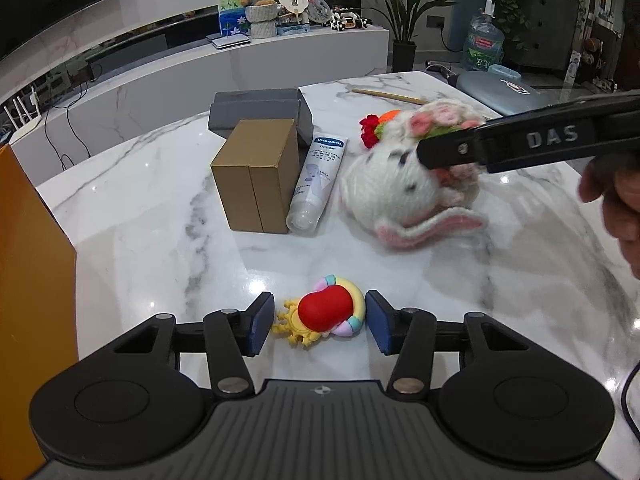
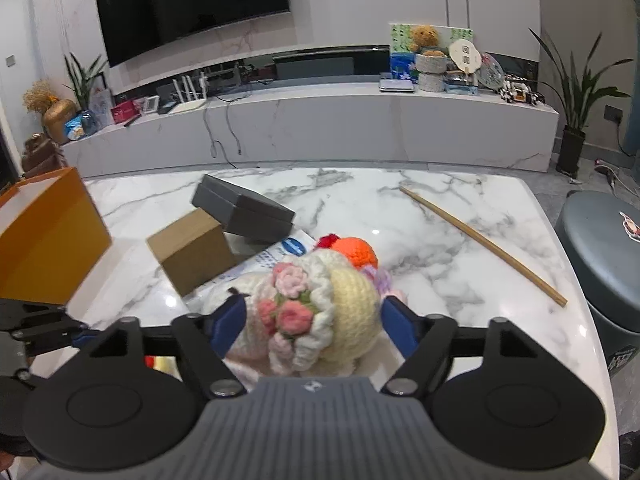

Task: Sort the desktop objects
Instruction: 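Grasp the white crocheted sheep plush with the right tool while the left tool grasps the red rattle, then carry the rattle with the left tool while the right tool carries the sheep plush to the box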

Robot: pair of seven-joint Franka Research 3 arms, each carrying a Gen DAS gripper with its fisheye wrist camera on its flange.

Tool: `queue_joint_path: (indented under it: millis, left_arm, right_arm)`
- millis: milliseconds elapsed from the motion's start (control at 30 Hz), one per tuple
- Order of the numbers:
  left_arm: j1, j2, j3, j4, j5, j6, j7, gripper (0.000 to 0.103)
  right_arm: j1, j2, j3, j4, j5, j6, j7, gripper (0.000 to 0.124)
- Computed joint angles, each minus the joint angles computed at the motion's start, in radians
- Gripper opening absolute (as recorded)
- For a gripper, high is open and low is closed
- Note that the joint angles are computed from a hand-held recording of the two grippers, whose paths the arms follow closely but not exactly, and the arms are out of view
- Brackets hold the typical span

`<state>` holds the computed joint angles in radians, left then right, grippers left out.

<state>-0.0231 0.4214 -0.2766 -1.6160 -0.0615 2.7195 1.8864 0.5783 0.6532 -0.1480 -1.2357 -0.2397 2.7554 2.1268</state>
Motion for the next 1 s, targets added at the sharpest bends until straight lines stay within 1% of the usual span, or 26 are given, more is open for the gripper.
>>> queue_joint_path:
  millis: [100,300,333,367,400,467,500,633,1000]
  left_arm:
    - [0.002,0.001,-0.002,0.002,-0.002,-0.003,0.003,0.058]
    - [0.005,0.002,-0.004,0.005,-0.01,-0.009,0.01,0.058]
    - [0.004,0.002,-0.003,0.005,-0.01,-0.008,0.007,0.058]
    - [0.004,0.001,-0.004,0.004,-0.011,-0.008,0.009,0.057]
    - [0.005,0.0,-0.006,0.004,-0.014,-0.01,0.012,0.053]
    - [0.001,-0.001,-0.003,0.005,-0.009,-0.015,0.01,0.052]
    - [-0.001,-0.002,0.0,0.006,-0.006,-0.017,0.008,0.052]
    - [-0.006,-0.002,0.005,0.011,0.001,-0.026,0.0,0.051]
    - [-0.001,-0.013,0.006,0.011,-0.007,-0.037,-0.004,0.05]
  right_arm:
    - [-0.016,0.021,0.01,0.019,0.03,0.009,0.016,0.087]
    - [-0.091,0.046,0.1,0.024,0.197,0.053,0.005,0.086]
    - [-0.113,0.046,0.131,0.019,0.237,0.064,-0.014,0.079]
    - [-0.145,0.046,0.178,0.012,0.289,0.079,-0.051,0.075]
    - [-0.156,0.044,0.195,0.008,0.326,0.083,-0.064,0.07]
    - [-0.153,0.043,0.194,0.015,0.359,0.07,-0.086,0.066]
    - [-0.153,0.042,0.196,0.017,0.37,0.068,-0.102,0.059]
    - [-0.135,0.038,0.176,0.022,0.386,0.051,-0.119,0.058]
    - [-0.125,0.015,0.163,0.01,0.399,0.047,-0.137,0.058]
